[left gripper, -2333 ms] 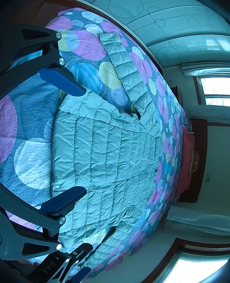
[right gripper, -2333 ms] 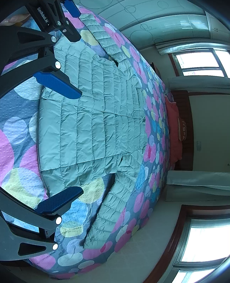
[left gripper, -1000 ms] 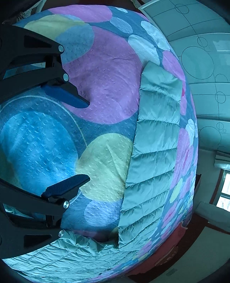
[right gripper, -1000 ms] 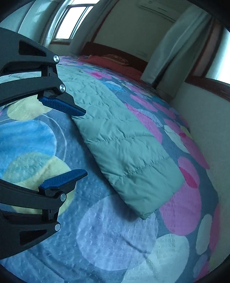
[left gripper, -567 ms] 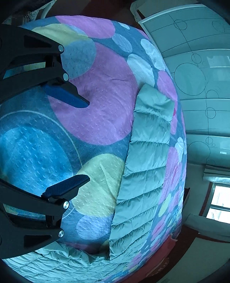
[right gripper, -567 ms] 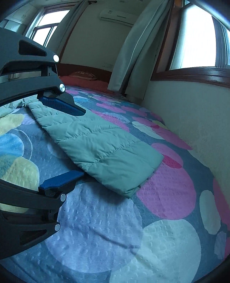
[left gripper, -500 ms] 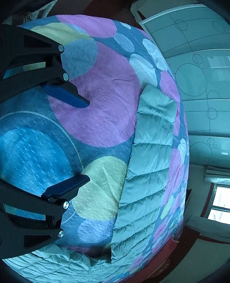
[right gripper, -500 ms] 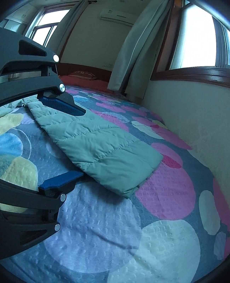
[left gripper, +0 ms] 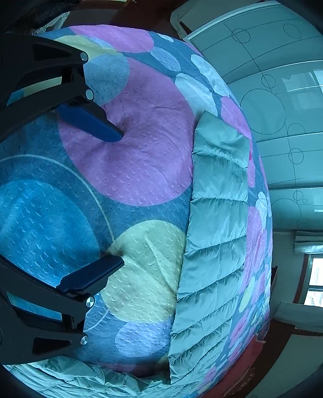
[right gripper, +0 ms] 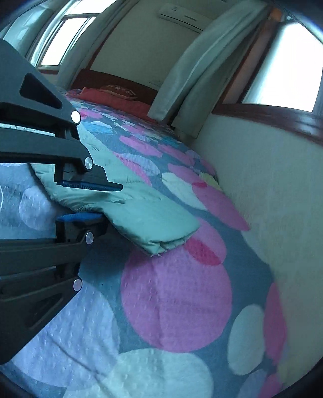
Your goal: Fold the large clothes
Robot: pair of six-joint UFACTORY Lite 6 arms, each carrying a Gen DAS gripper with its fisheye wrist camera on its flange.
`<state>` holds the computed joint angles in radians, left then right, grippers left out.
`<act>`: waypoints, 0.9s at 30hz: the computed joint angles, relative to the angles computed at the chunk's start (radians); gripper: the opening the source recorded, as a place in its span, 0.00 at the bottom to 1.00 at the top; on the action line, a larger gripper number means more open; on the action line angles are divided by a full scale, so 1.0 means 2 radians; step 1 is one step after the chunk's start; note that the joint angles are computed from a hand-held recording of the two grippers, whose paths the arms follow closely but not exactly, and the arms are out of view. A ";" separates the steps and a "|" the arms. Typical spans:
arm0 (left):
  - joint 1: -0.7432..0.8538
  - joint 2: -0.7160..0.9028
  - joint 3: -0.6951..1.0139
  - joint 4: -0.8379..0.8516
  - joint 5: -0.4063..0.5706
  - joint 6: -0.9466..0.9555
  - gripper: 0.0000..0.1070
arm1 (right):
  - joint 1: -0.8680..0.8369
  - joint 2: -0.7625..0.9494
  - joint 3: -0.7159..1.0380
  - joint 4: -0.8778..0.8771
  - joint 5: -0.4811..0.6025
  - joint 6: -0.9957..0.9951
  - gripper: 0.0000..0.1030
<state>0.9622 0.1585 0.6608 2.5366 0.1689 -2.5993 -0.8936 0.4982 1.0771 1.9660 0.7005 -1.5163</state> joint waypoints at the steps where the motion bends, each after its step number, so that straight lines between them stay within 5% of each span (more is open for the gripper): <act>1: 0.000 0.001 0.000 0.005 0.002 -0.005 0.88 | 0.011 -0.013 0.000 -0.005 -0.007 -0.005 0.12; 11: -0.003 0.012 0.007 -0.004 0.007 0.005 0.93 | 0.228 -0.080 0.035 -0.023 -0.088 -0.023 0.09; 19: -0.004 0.015 0.008 0.008 0.010 -0.008 0.94 | 0.415 -0.024 0.106 -0.056 -0.136 0.013 0.07; 27: -0.003 0.017 0.007 0.032 0.014 -0.032 0.94 | 0.563 0.085 0.238 -0.185 -0.187 0.135 0.07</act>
<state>0.9571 0.1929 0.6751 2.6010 0.1960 -2.6639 0.2323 0.6676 1.5522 1.5962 0.3273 -1.2456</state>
